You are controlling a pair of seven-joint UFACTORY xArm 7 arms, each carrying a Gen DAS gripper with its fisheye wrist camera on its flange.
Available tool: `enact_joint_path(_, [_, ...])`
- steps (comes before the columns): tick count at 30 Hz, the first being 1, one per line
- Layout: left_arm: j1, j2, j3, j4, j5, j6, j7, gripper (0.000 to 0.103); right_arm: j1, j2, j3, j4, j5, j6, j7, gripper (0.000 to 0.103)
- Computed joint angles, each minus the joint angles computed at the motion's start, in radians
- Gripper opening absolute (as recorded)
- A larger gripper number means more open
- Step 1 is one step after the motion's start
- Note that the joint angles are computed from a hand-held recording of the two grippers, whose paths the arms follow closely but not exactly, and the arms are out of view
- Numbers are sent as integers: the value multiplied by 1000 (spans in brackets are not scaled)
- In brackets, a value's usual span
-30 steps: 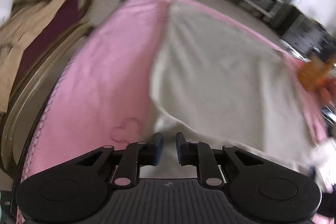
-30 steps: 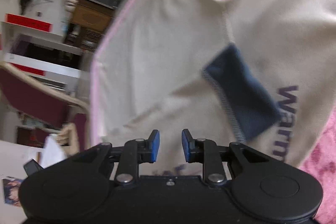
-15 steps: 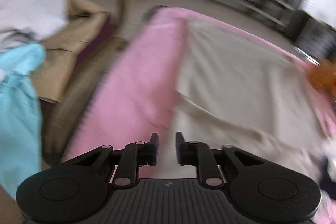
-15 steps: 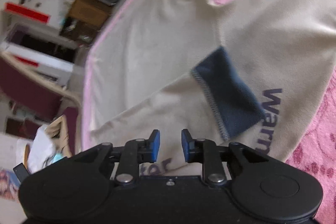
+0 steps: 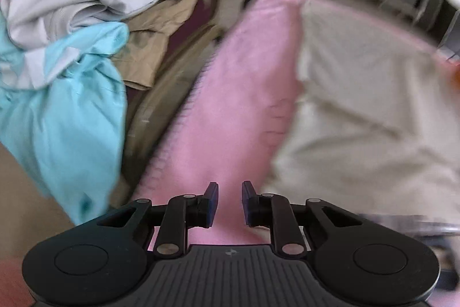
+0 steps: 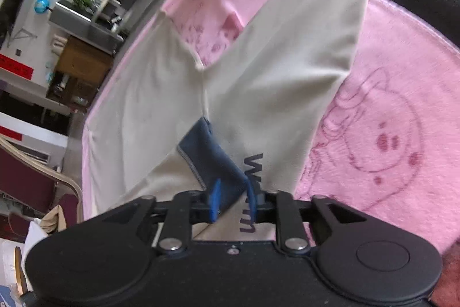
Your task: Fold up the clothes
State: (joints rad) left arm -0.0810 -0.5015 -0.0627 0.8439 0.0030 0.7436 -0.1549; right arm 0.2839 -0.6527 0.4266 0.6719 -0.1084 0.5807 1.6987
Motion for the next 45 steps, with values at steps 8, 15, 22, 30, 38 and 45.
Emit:
enact_joint_path(8, [-103, 23, 5, -24, -98, -41, 145, 24, 98, 187, -77, -4, 23, -372, -179, 23])
enact_joint_path(15, [-54, -14, -67, -57, 70, -26, 154, 36, 230, 297, -167, 74, 164, -269, -442, 6])
enact_joint_path(22, [-77, -123, -16, -94, 27, 34, 152, 22, 130, 102, -39, 42, 127, -16, -251, 15])
enact_joint_path(30, [-263, -152, 52, -127, -208, -5, 389, 23, 164, 97, -33, 14, 105, -155, -254, 21])
enact_joint_path(38, [-255, -175, 19, -115, -219, 58, 452, 20, 240, 115, -94, 52, 212, -39, -338, 17])
enact_joint_path(45, [-213, -187, 23, -15, -280, 6, 367, 20, 36, -100, 26, 50, 73, -88, -191, 21])
